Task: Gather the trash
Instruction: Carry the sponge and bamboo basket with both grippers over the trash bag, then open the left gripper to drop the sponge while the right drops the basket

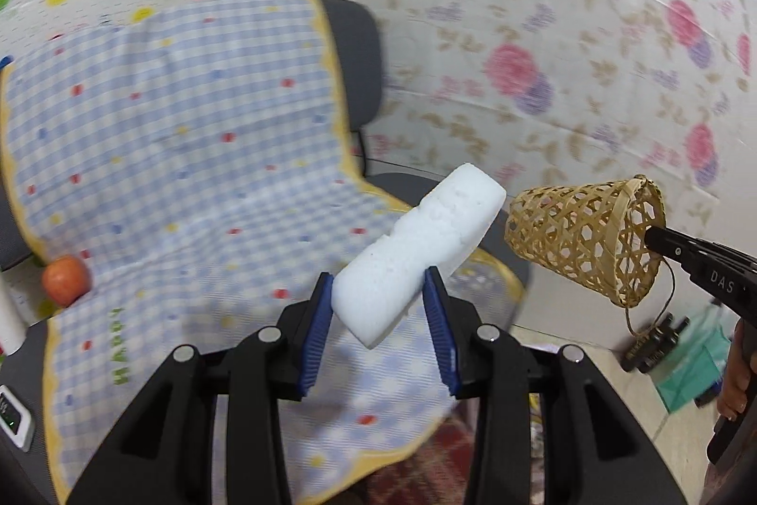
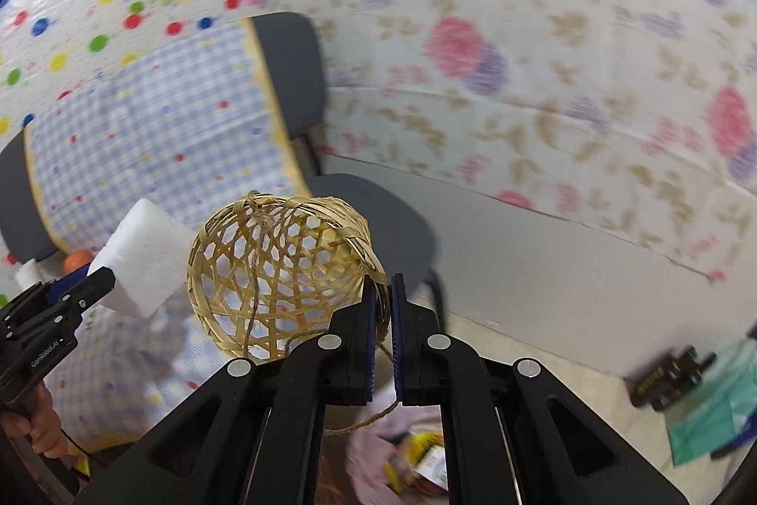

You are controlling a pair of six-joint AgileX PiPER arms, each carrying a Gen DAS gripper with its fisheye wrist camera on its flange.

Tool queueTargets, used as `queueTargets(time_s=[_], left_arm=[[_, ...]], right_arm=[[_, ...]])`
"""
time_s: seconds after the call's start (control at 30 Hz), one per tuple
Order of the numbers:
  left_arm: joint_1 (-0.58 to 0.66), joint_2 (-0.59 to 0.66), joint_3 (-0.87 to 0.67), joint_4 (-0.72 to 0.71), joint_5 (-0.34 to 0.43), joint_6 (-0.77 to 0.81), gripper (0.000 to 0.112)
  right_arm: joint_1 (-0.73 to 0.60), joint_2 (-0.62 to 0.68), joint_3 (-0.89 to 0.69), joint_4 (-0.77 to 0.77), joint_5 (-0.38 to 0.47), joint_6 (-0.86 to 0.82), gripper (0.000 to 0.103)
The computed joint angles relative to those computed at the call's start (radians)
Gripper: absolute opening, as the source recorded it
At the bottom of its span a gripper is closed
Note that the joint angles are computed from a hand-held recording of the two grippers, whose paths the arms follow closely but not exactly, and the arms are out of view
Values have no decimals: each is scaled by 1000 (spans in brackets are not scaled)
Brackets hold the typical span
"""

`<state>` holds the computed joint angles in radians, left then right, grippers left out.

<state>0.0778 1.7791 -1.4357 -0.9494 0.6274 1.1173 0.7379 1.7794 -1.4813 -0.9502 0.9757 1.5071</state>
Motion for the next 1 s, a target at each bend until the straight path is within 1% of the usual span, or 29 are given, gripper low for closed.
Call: queueTargets(time_s=[0.13, 0.23, 0.37, 0.43, 0.47, 0.5, 0.53, 0.57, 0.6, 0.63, 0.67, 0.77, 0.9, 1.0], left_arm=[[-54, -26, 56, -23, 10, 44, 38], [-95, -30, 74, -21, 23, 44, 38], [-151, -29, 80, -19, 27, 42, 38], [-178, -18, 69, -9, 32, 28, 40], [-190, -11, 60, 3, 38, 17, 40], [-204, 0, 48, 24, 45, -5, 42], [-214, 10, 38, 38, 53, -22, 42], [-224, 22, 26, 53, 68, -34, 48], [-242, 43, 5, 90, 87, -59, 58], [-255, 58, -6, 104, 97, -67, 62], [-264, 69, -13, 112, 99, -70, 66], [-289, 97, -24, 139, 95, -86, 66], [-289, 94, -8, 145, 61, -83, 67], [-273, 78, 3, 137, 31, -76, 68]], right_arm=[[36, -91, 136, -14, 72, 91, 7], [58, -145, 218, -1, 116, 144, 7], [68, -183, 285, 25, 136, 182, 7], [60, -197, 324, 42, 112, 199, 9], [49, -205, 346, 49, 83, 205, 12], [37, -210, 369, 60, 47, 208, 13], [21, -210, 387, 74, 13, 200, 22], [10, -210, 398, 85, -7, 192, 37], [1, -207, 410, 93, -23, 191, 43], [-2, -209, 424, 92, -34, 197, 46], [-4, -211, 429, 91, -39, 199, 46], [-1, -218, 442, 89, -28, 203, 47], [-5, -238, 460, 72, -25, 220, 48], [-13, -244, 462, 63, -40, 224, 52]])
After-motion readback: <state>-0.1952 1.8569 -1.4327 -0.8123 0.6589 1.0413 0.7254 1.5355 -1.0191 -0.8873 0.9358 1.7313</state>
